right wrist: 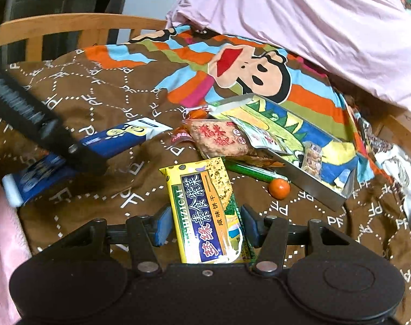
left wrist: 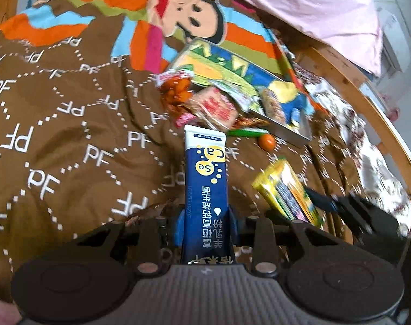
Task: Organize snacks
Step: 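Lift the blue stick and yellow pack and carry both toward the grey tray, then lower both items into the tray and open both tools to release them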
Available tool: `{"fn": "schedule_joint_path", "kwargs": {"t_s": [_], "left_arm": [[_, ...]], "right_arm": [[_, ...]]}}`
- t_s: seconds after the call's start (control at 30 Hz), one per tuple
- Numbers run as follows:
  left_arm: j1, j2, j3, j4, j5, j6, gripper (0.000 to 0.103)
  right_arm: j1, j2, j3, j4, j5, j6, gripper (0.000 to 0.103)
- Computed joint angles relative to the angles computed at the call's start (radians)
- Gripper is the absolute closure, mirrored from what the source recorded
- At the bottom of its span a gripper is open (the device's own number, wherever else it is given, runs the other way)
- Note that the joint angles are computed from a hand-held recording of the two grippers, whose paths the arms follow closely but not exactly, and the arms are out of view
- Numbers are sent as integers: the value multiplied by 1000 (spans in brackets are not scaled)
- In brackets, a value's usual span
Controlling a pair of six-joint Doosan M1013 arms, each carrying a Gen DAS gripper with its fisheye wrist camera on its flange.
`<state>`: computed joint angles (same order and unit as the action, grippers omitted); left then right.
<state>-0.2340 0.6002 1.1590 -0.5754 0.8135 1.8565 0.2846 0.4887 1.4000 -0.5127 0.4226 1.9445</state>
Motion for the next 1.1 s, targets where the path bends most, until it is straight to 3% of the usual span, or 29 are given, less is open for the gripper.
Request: {"fn": "schedule_joint_path", "kwargs": {"t_s": [0.1, 0.27, 0.37, 0.5, 0.6, 0.73, 0.87, 1.0, 1.1], "left_arm": [[-6, -20, 31, -14, -44, 51, 68], [-3, -17, 29, -38, -48, 53, 68], [3, -26, 51, -115, -83, 108, 68], [17, -43, 83, -238, -168, 178, 68], [16, -51, 92, -263, -259, 219, 68], [11, -33, 56, -265, -310, 240, 68], [-8, 12, -29, -222, -342, 229, 68], [-58, 87, -145, 16, -448, -5, 68], [-87, 174, -276, 169, -472, -164, 68]], "right_arm": [[-3, 7, -11, 32, 11, 1, 47], [-9, -1, -2, 7, -8, 72, 47], [-16, -9, 4, -1, -29, 113, 47], [-34, -20, 2, 45, -62, 97, 47], [-49, -20, -10, 89, -78, 38, 47], [-72, -8, -38, 112, -105, -43, 47], [-91, 32, -93, 71, -124, -49, 47], [-107, 96, -175, 1, -104, 71, 47], [-119, 138, -224, -138, -99, 204, 47]]}}
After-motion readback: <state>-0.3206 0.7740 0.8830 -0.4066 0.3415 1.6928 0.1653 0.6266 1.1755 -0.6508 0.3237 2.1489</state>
